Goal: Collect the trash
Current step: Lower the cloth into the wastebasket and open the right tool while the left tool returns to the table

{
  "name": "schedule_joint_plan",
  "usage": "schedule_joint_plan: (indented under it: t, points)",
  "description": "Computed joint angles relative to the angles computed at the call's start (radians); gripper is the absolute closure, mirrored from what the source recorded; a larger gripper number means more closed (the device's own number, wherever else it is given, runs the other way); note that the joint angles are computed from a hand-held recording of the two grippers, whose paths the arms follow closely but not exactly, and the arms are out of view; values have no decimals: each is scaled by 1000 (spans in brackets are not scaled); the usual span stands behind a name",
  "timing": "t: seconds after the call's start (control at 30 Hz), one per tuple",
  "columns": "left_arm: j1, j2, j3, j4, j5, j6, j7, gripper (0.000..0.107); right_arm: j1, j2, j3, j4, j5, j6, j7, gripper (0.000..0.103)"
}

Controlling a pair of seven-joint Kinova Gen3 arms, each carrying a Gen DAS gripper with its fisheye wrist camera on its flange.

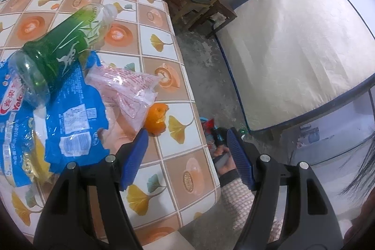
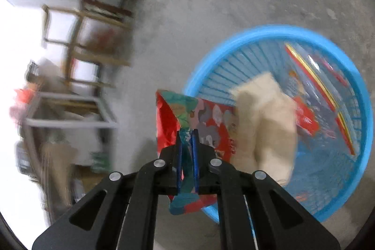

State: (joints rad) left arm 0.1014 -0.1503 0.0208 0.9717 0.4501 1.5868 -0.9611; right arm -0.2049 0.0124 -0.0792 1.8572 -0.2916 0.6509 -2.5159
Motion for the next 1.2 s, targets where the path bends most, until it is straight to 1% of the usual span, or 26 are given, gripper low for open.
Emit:
schedule_joint_plan:
  t: [0.03, 0.07, 0.1, 0.13, 0.17, 0.2, 0.23, 0.27, 0.3, 0.37, 0.4, 0.43, 0.5, 0.53, 0.57, 0.6, 0.63, 0.73, 0.83, 0.9, 0.97, 1.03, 1.1, 1.13, 1.2]
  points:
    - [-1, -3, -1, 6, 1, -2, 1, 42, 4, 24, -22, -19, 41, 41, -24, 95]
    - [-1, -3, -2, 6, 0, -1, 3, 42, 27, 43, -56, -41, 67, 81, -33, 95]
    - [-1, -4, -2, 9, -1, 0, 2, 42, 34, 68, -77, -60, 95, 122, -24, 95]
    - [-1, -3, -2, 9, -2, 0, 1, 42, 30, 85, -79, -80, 112, 163, 0, 94]
    - [-1, -2, -1, 10, -2, 1, 0, 42, 12, 95, -63, -103, 121, 203, 40, 94]
    - [0, -1, -1, 11, -1, 0, -1, 42, -24, 95, -34, -128, 147, 244, 76, 94]
    - [0, 0, -2, 13, 2, -1, -2, 42, -42, 91, -13, -155, 164, 285, 95, 90]
    - [0, 0, -2, 15, 3, -3, -3, 42, -45, 87, -11, -181, 175, 322, 104, 83]
    - [0, 1, -3, 15, 5, -4, -7, 42, -36, 67, -26, -196, 200, 344, 99, 81]
    - [-1, -2, -3, 18, 3, -6, -10, 42, -51, 16, -38, -191, 282, 350, 50, 80]
    - [-2, -4, -4, 20, 2, -8, -11, 42, -76, -9, -28, -190, 322, 361, 26, 80]
    - [-3, -6, -5, 24, 2, -10, -11, 42, -81, -16, -34, -194, 347, 379, 15, 81]
    - [-5, -8, -8, 27, 0, -8, -12, 42, -84, 12, -38, -218, 351, 428, 43, 86]
    - [-5, -8, -9, 27, 0, -6, -13, 42, -88, 44, -39, -235, 348, 461, 81, 92]
    - [-6, -7, -9, 27, 0, -3, -13, 42, -84, 75, -44, -255, 350, 497, 110, 94]
    - [-7, -7, -10, 27, 0, -1, -13, 42, -99, 122, -32, -275, 341, 531, 142, 96]
    - [-8, -7, -11, 28, 0, 0, -12, 42, -95, 161, -32, -284, 325, 551, 159, 97]
    - [-11, -13, -14, 31, 2, 1, -6, 42, -119, 234, -19, -290, 324, 545, 158, 97]
    - [-14, -22, -18, 34, 1, 1, -1, 42, -116, 293, -9, -290, 306, 501, 184, 97]
    - [-17, -29, -22, 39, -1, 0, 2, 42, -116, 303, 1, -270, 304, 449, 185, 96]
    - [-19, -37, -28, 46, -1, -2, 3, 42, -112, 308, 8, -262, 298, 417, 185, 95]
    - [-22, -50, -38, 58, 2, -7, 5, 42, -102, 301, 6, -259, 285, 410, 209, 95]
    - [-24, -64, -48, 69, 6, -16, 4, 42, -80, 272, 5, -245, 255, 401, 239, 95]
    - [-26, -76, -57, 75, 8, -21, -1, 42, -56, 246, 1, -230, 235, 387, 257, 95]
    - [-30, -92, -64, 71, -4, -24, -3, 42, -43, 175, 10, -195, 211, 364, 263, 93]
